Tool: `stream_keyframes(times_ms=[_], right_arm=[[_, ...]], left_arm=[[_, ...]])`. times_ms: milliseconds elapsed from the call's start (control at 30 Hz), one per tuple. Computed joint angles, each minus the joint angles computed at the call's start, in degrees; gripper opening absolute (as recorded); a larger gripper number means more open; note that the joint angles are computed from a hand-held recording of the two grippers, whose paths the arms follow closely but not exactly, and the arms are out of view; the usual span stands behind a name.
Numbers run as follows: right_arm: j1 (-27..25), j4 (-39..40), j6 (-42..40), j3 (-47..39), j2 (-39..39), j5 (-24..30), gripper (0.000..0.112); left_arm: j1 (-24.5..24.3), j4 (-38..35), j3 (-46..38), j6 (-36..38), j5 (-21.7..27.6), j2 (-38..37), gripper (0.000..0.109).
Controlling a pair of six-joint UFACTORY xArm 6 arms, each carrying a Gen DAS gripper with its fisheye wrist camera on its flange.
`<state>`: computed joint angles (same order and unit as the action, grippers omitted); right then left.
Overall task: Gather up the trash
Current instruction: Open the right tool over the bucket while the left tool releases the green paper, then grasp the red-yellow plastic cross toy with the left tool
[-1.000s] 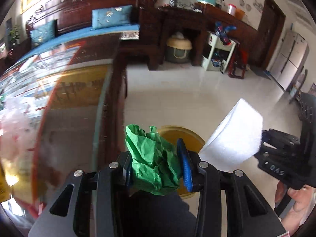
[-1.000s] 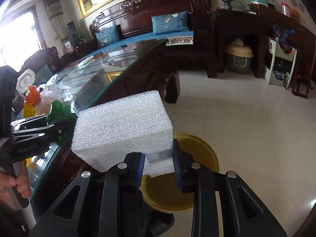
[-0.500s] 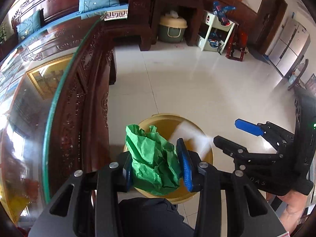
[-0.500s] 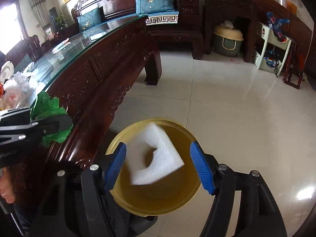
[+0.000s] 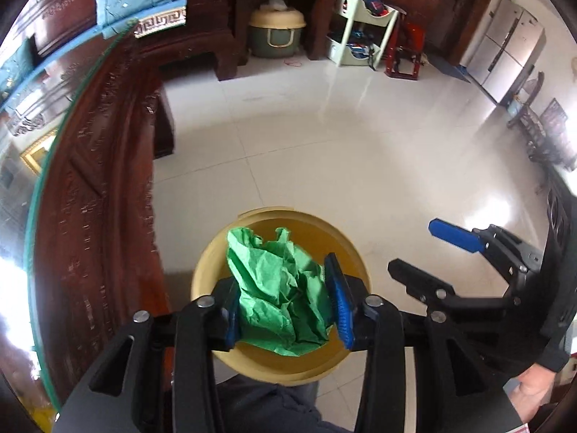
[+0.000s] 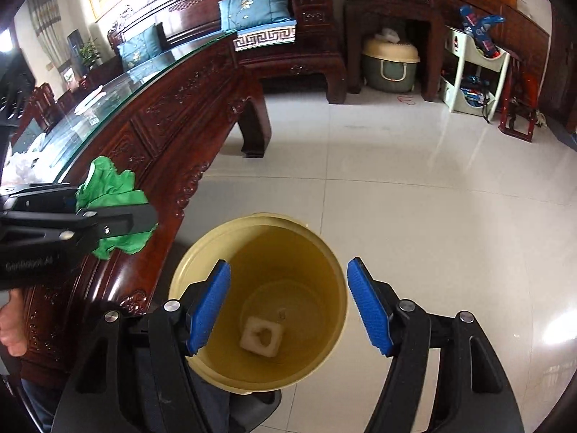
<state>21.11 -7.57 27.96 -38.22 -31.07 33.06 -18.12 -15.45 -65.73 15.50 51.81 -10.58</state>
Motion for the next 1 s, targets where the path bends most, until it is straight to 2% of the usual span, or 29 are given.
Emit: stream_keyframes(times_ms=[33, 67, 100, 367, 533, 600, 667, 700, 767, 900, 1000], right_arm=[[-0.1, -0.4, 0.4, 0.2, -0.4, 0.3, 0.067], [-0.2, -0.8, 0.7, 0.5, -0.7, 0.6, 0.067], [-0.4, -0.6, 0.5, 0.8, -1.1, 0.7, 0.067], [-0.1, -1.9, 2.2, 1.2, -2.7, 0.5, 0.067], [3.0, -4.9, 4.2, 0.2, -3.9, -1.4, 0.067], [4.7, -7.5, 6.5, -0.4, -4.3, -2.7, 0.071], [7.0, -12.9, 10.9, -1.6, -4.4, -3.7, 0.081], [8.3, -16.0, 13.4, -2.5, -4.2, -4.2, 0.09], [10.9, -21.6, 18.1, -4.2, -3.6, -5.3, 0.095], [16.5, -29.5, 23.8, -9.0, -1.0, -5.2, 0.095], [20.9, -32.8, 25.3, -13.4, 2.3, -4.3, 0.095]], left_arm=[[0.0, -0.3, -0.3, -0.3, 0.0, 0.3, 0.057], [-0.2, -0.4, -0.1, -0.6, -0.6, 0.2, 0.075], [-0.4, -0.2, 0.3, -0.8, -1.3, 0.0, 0.085], [-0.7, 2.1, 2.5, -2.5, -3.8, -3.6, 0.086], [1.4, 5.5, 8.7, -4.3, -7.2, -12.7, 0.09], [3.1, 5.9, 11.4, -5.0, -7.2, -17.4, 0.093], [5.6, 6.8, 14.3, -6.0, -6.9, -22.5, 0.096], [6.9, 7.4, 15.6, -6.5, -6.5, -25.0, 0.099], [10.1, 8.1, 18.5, -6.6, -5.8, -30.5, 0.099], [18.0, 7.5, 21.7, -4.4, -2.1, -38.9, 0.099], [26.7, 4.2, 23.2, 0.1, 0.8, -43.2, 0.099]])
